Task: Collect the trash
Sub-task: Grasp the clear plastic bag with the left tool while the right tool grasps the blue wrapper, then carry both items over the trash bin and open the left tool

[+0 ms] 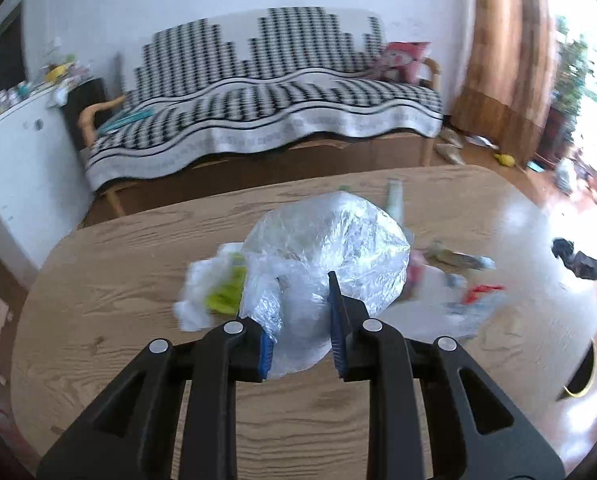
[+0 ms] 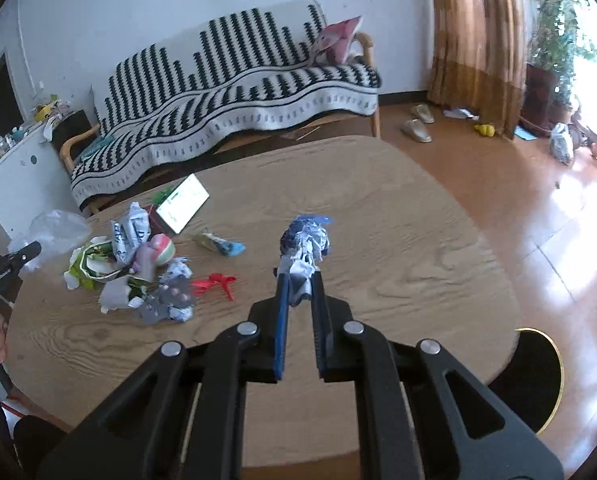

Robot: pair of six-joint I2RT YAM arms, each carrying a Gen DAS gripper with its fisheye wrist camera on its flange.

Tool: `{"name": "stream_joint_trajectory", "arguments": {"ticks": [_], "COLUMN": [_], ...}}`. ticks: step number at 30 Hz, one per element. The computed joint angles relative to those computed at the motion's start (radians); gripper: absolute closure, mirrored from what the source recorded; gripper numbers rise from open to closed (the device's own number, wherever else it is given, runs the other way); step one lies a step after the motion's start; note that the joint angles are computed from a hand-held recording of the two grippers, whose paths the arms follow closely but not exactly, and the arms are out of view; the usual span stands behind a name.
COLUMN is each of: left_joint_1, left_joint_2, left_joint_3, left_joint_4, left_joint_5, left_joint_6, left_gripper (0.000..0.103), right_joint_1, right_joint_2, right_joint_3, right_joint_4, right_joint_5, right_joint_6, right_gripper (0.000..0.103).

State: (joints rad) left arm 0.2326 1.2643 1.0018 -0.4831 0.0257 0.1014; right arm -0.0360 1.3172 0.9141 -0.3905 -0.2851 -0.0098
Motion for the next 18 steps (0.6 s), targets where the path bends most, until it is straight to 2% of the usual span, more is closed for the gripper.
{"name": "stream_joint_trajectory", "arguments": {"ticks": [2, 5, 9, 11, 15, 18], "left_joint_1": [-0.106, -0.377, -0.771, -0.911, -1.09, -1.159], "left_joint_2": [-0.007, 0.043, 0.223, 0.339, 0.592, 0.806], "left_joint_3": [-0.003, 0.001, 0.09, 0.165, 0.343, 0.527], "left_joint_4": [-0.003, 0.029, 0.105, 0.137, 0.189, 0.166], "left_joint_5": [-0.018, -0.078, -0.139, -0.135, -0.1, -0.063], "left_joint_6": [-0.04, -0.143, -0.253, -0.29, -0.335, -0.341], "left_gripper": [0.081, 0.081, 0.081, 0.081, 0.081, 0.081], "right_joint_1": [-0.09, -0.275, -0.584, -0.713, -0.888, -0.955], "right_joint_2": [-0.036, -0.049, 0.043, 0.119, 0.322, 0.462], "right_joint_3": [-0.021, -0.049, -0.042, -0.016, 0.086, 0.175], "right_joint_4": [-0.02, -0.036, -0.031, -0.019, -0.04, -0.08], "right_joint_5": [-0.023, -0.077, -0.152, -0.178, -0.183, -0.178], "right_joint_6": [-0.043, -0.119, -0.248, -0.294, -0.38, -0.425], "right_gripper": [0.092, 0.092, 0.092, 0.091, 0.091, 0.091]}}
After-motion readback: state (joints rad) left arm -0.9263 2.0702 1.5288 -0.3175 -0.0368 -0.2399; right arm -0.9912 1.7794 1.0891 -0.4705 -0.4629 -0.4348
